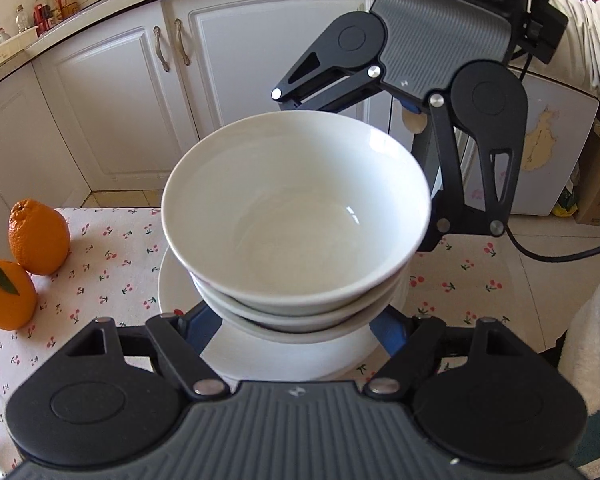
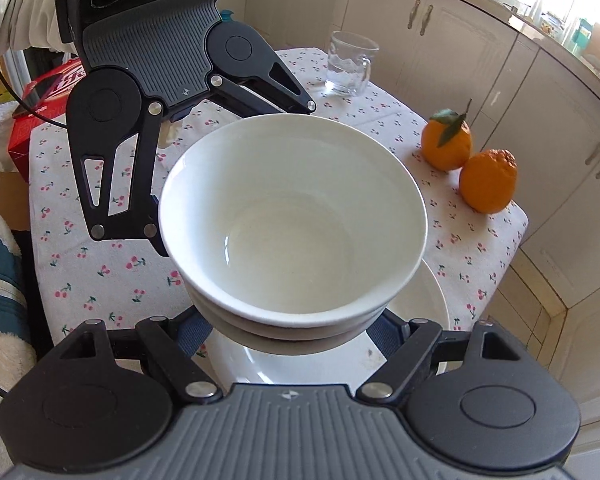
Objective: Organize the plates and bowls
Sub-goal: 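Lower the bowl stack onto the plate stack with the right tool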
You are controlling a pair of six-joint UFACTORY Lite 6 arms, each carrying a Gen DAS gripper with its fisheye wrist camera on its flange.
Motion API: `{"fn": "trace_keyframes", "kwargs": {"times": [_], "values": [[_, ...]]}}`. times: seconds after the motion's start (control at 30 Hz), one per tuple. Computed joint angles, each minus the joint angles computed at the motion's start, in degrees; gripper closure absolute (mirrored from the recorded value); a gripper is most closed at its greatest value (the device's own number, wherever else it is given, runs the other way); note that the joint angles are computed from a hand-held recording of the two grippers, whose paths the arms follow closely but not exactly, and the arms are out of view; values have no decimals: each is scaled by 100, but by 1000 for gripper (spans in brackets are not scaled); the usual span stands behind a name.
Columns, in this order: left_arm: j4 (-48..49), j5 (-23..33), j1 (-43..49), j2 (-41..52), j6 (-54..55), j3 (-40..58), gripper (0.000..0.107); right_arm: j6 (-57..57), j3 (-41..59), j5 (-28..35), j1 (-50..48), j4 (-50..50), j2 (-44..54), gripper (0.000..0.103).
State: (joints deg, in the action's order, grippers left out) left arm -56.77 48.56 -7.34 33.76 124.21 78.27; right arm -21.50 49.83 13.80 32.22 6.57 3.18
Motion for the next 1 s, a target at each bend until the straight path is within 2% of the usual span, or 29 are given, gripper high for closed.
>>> {"fn": "trace_keyframes", "kwargs": {"times": [0.2, 1.0], "values": [[103, -51, -231, 547, -381, 591, 28, -1179, -67, -99, -396, 1056, 198, 17], [202, 62, -228, 850, -717, 971, 28, -3047, -11, -42, -826, 2988, 469, 17]]}}
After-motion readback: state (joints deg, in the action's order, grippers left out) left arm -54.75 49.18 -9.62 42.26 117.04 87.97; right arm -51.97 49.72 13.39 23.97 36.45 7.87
